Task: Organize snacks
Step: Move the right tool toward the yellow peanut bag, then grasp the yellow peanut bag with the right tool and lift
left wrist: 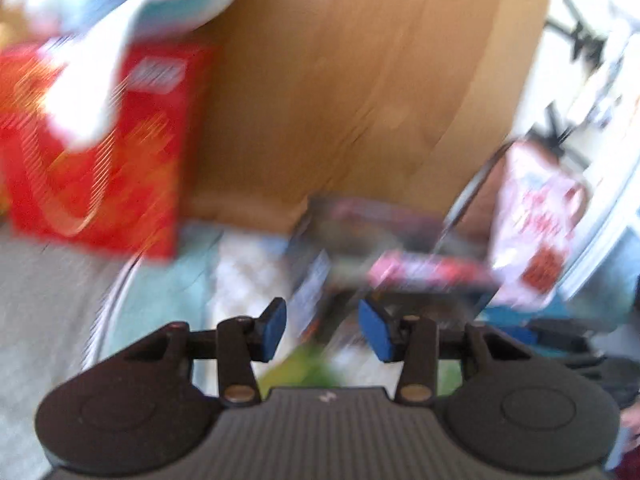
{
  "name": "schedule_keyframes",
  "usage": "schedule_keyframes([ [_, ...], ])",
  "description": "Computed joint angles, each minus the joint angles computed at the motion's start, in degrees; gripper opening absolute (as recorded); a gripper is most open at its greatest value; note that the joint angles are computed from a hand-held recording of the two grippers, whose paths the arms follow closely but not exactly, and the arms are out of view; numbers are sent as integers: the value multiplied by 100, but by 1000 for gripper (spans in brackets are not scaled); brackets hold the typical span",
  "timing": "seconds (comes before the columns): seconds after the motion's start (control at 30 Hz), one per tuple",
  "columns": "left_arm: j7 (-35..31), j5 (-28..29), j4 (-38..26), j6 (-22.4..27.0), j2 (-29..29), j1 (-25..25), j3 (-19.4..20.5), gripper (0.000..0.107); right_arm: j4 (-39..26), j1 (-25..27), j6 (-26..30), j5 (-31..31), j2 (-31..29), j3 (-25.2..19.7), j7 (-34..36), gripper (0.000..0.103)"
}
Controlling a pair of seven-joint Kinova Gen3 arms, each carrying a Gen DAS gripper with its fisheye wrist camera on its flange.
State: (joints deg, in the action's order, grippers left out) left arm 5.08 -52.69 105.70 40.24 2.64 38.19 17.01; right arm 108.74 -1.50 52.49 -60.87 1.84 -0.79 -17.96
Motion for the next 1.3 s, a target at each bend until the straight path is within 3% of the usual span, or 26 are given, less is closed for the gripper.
schedule_keyframes([
  [0.13, 369, 299, 439, 76, -130, 186, 205, 39, -68, -791, -188, 765, 10, 8, -932, 42],
  [0.2, 814, 83, 738, -67, -237, 352, 306, 38, -184, -1322, -247, 1031, 175, 292, -1398, 42],
  [0.27, 1173, 9, 864, -196, -235, 394, 503, 37, -412, -1760, 65, 1044, 431, 761, -1864, 40],
  [0.37, 1224, -142, 720, 281, -22, 844, 594, 37, -425, -1886, 124, 1479, 227, 792, -2429, 33],
  [0.47, 1471, -357, 765, 506, -145, 1034, 717, 39, 7, -1314, -101, 1678, -419, 228, -2308, 35],
  [0.6, 2008, -396, 1132, 174, -617, 804, 753, 39, 546, -615, 131, 1086, -1049, 66, -1510, 35],
  [0.7, 2019, -147, 1288, -269, -812, 108, 1115, 39, 857, -6, 3, 936, -1353, -349, -1231, 36],
  [0.77, 2017, -192, 1367, -683, -897, -422, 1481, 39, 1068, 273, -194, 877, -1485, -557, -1089, 50],
  [0.83, 1719, -96, 1270, -842, -870, -953, 1912, 39, 1221, 198, -446, 1035, -1550, -627, -1139, 72],
  [1.0, 554, 203, 661, -944, -343, -2280, 2916, 39, 1837, -105, -1500, 1144, -1988, -926, -1159, 76],
  [1.07, 88, 67, 240, -613, 186, -2658, 3447, 39, 2074, -357, -1951, 1020, -2139, -922, -1063, 76],
  [1.2, -844, 110, -495, 219, 1186, -2554, 3788, 41, 2442, -668, -2882, 1132, -2317, -1192, -874, 71],
  [1.23, -1077, 141, -589, 321, 1284, -2528, 3808, 45, 2514, -868, -3021, 1117, -2344, -1079, -795, 64],
  [1.3, -1274, 384, -609, 247, 1246, -2547, 3772, 55, 2489, -1391, -3074, 1281, -2252, -610, -899, 64],
])
